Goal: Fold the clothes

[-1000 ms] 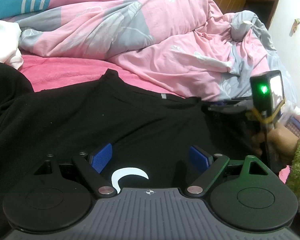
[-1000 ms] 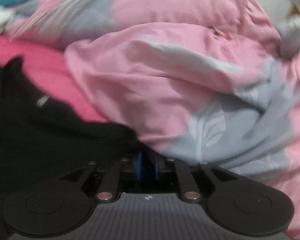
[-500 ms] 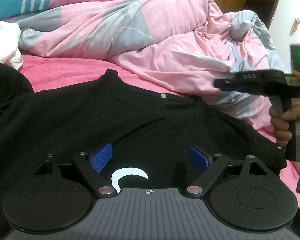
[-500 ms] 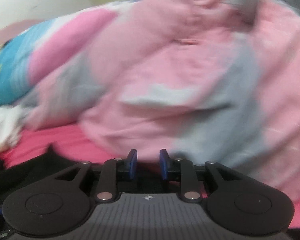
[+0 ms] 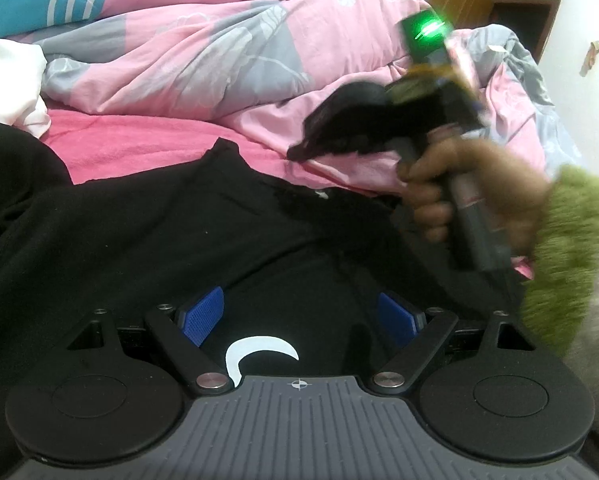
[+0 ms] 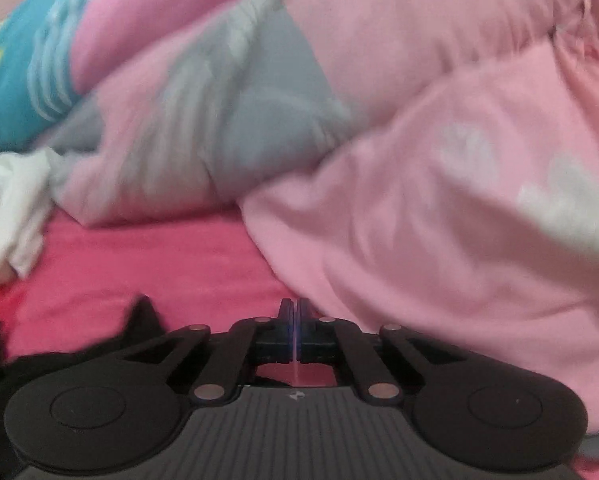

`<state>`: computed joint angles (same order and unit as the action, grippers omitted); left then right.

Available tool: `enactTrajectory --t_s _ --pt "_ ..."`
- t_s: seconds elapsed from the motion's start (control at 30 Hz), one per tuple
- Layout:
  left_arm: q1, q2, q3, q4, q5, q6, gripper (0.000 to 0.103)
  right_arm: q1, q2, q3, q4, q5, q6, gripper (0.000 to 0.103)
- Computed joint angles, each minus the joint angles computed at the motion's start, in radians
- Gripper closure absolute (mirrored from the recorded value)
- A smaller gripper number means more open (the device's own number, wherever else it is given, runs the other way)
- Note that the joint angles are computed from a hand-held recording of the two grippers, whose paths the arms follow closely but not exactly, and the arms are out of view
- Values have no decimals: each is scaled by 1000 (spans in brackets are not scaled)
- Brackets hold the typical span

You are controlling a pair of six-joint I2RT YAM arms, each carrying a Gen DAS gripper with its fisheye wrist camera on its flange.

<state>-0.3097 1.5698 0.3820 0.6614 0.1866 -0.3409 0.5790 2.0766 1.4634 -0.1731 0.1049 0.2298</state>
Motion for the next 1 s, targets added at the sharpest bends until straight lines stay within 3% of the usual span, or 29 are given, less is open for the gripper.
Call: enactTrajectory --t_s 0.13,0.2,0.23,0.33,0.4,0.53,0.7,0.8,0.9,1.0 --pt "-1 -2 6 -13 -8 3 18 -7 -81 -41 -93 -202 -60 103" --pt "0 -4 4 -13 -10 3 18 23 -5 46 -201 -169 -105 103" --pt "0 -4 4 -13 -11 2 18 42 42 82 -221 -103 -111 103" --pt "2 -5 2 -12 -8 0 18 42 124 132 -125 -12 -36 103" --pt "4 -4 0 -7 -4 -3 17 37 190 224 -150 48 17 103" --pt "14 -2 -6 6 13 -10 17 62 124 174 -132 106 -6 103" --pt "22 -35 -33 34 -7 -35 17 68 -289 -274 -5 154 67 103" --pt "25 -172 -85 11 -51 -46 17 96 -588 -471 -55 201 119 103" --pt "65 -422 -103 -184 -35 -71 15 140 -791 -565 -117 211 216 101" --pt "187 -630 -51 -457 36 -29 15 162 -845 -622 -61 129 353 80"
